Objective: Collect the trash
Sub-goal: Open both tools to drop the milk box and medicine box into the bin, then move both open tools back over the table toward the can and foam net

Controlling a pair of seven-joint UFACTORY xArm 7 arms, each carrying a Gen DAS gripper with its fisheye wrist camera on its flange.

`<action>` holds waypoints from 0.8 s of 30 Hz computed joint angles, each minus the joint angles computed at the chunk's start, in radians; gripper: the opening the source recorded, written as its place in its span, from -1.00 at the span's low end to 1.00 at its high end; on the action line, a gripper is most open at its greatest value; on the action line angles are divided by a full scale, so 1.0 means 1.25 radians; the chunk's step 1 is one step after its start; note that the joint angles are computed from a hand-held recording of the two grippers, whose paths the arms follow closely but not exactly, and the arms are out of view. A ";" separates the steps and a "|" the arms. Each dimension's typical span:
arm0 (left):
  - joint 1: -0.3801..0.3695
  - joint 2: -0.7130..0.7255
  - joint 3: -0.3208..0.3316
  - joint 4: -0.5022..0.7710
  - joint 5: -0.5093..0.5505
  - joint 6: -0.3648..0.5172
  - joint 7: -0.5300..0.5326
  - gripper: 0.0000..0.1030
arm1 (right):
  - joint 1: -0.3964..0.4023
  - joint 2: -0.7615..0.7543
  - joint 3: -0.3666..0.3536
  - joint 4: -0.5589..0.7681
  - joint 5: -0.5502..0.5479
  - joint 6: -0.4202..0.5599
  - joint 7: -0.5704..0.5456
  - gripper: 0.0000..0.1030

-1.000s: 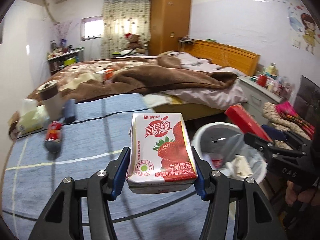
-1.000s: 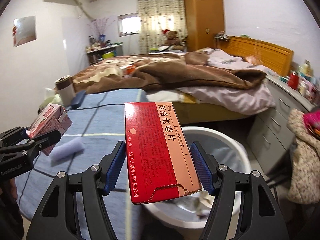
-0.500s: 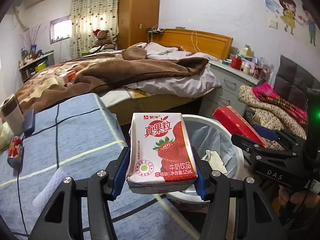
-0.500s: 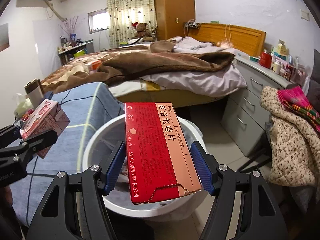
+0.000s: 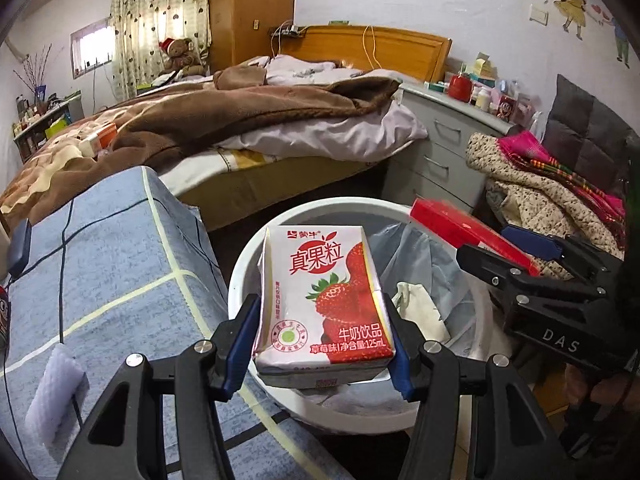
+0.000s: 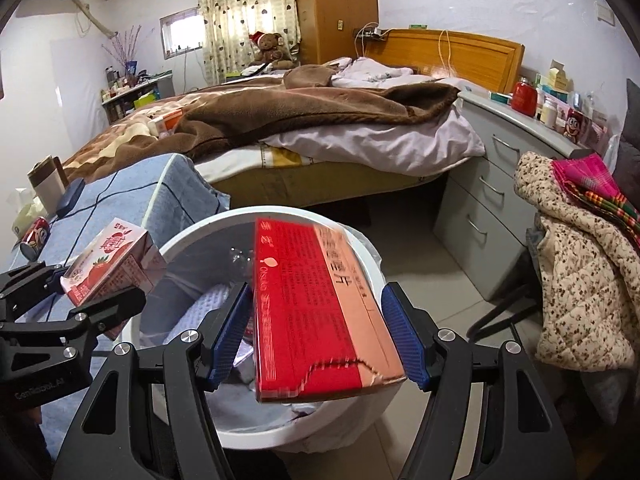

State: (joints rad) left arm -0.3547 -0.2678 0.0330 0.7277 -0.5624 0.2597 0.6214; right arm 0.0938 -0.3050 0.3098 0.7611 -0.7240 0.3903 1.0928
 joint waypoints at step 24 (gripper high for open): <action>0.025 -0.052 0.026 -0.033 -0.035 -0.005 0.013 0.35 | -0.003 -0.008 0.029 0.019 -0.052 0.000 0.049 0.35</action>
